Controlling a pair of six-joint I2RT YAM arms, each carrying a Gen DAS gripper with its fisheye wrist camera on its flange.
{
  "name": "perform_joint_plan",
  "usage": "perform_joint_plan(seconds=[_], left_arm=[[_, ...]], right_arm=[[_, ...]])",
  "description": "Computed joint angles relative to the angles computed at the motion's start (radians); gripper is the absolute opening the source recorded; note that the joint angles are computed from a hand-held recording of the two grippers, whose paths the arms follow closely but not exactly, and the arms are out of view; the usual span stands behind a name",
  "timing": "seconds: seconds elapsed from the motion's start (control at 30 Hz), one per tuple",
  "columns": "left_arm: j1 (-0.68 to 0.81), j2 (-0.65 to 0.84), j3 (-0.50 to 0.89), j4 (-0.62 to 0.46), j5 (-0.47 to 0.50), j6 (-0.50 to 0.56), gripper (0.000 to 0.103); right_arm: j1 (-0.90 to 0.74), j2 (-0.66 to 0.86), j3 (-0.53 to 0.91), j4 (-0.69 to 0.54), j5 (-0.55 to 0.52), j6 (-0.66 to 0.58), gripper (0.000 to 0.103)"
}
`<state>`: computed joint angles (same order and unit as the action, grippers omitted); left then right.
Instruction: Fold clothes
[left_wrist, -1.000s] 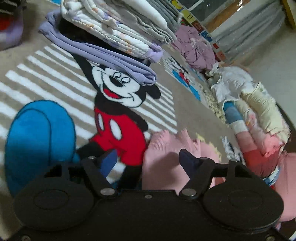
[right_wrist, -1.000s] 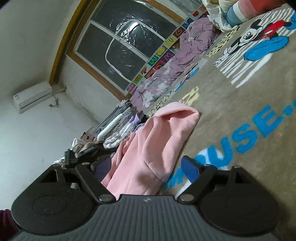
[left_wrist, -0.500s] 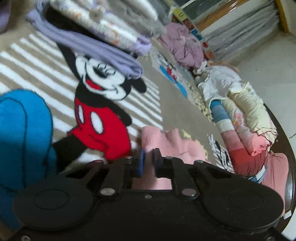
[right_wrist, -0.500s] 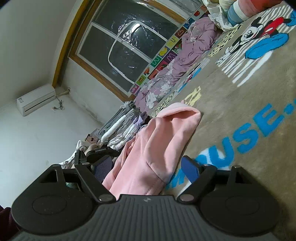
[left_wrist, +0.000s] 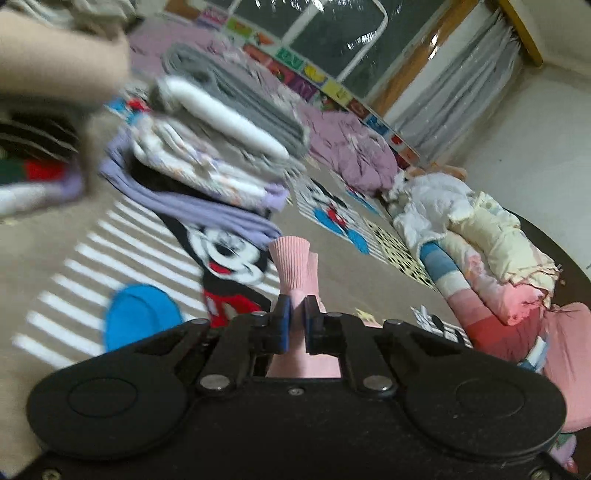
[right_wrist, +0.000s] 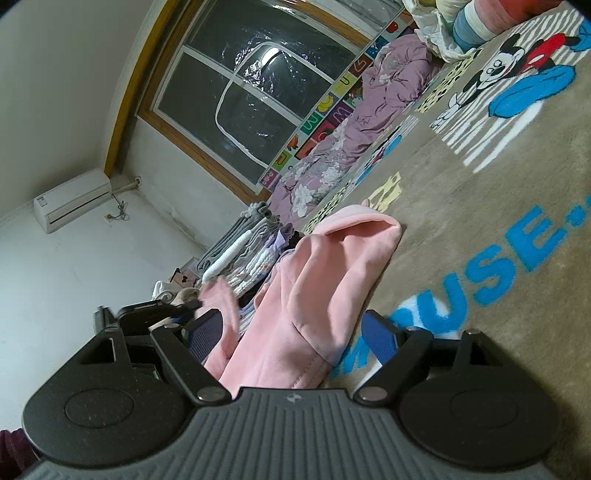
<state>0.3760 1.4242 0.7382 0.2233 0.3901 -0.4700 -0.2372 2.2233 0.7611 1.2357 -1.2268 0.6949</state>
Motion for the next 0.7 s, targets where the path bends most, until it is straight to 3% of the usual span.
perform_joint_plan(seconds=[0.33, 0.7], left_arm=[[0.224, -0.207, -0.116, -0.091, 0.031, 0.072, 0.005], [0.414, -0.264, -0.236, -0.095, 0.097, 0.141, 0.005]], right_arm=[[-0.003, -0.004, -0.003, -0.005, -0.001, 0.0, 0.081], [-0.011, -0.011, -0.001, -0.035, -0.003, -0.017, 0.08]])
